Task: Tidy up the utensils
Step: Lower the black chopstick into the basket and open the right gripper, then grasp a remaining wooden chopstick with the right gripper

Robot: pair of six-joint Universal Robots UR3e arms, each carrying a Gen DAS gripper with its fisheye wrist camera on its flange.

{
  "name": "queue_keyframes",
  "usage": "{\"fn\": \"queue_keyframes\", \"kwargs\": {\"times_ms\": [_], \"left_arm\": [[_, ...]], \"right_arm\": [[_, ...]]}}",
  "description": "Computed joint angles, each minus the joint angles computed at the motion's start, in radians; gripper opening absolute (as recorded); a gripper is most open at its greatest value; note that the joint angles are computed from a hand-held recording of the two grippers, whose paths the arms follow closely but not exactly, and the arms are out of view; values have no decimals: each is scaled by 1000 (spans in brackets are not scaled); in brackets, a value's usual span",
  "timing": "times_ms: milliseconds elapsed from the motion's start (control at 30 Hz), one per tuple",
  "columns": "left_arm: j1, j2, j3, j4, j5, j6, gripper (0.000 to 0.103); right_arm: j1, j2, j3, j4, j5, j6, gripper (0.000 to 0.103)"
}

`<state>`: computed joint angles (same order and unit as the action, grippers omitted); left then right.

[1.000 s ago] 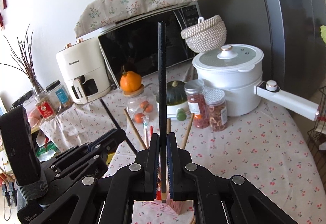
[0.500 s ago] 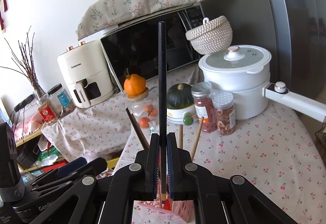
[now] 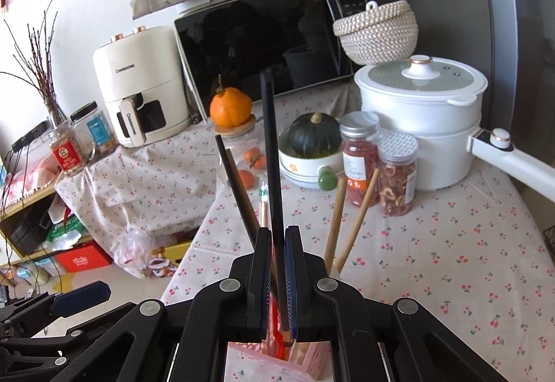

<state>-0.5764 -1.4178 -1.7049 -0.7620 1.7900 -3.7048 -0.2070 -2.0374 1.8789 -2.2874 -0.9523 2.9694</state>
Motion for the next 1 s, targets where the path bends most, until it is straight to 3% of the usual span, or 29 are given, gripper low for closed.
{"fn": "queue_keyframes", "kwargs": {"times_ms": [67, 133, 333, 500, 600, 667, 733, 833, 1000], "left_arm": [[-8, -7, 3, -5, 7, 1, 80], [-13, -10, 1, -7, 9, -2, 83], [-28, -24, -16, -17, 6, -24, 87], [-97, -80, -49, 53, 107, -36, 88], [-144, -128, -79, 137, 161, -6, 88], [-165, -162, -93, 181, 175, 24, 88], [-173, -189, -99, 199, 166, 40, 88], [-171, -213, -99, 189, 125, 45, 89], [-163, -235, -108, 171, 85, 48, 89]], "right_arm": [[-44, -27, 1, 38, 54, -16, 33], [-112, -76, 4, 88, 121, -34, 46], [-377, -242, -23, 414, 309, -220, 73], [-606, -368, -41, 759, 374, -509, 87], [-669, -414, 5, 829, 336, -624, 92], [-665, -428, 68, 789, 280, -651, 93], [-610, -422, 156, 650, 195, -619, 93], [-516, -394, 280, 449, 77, -577, 93], [-392, -297, 401, 256, -61, -529, 93]]}}
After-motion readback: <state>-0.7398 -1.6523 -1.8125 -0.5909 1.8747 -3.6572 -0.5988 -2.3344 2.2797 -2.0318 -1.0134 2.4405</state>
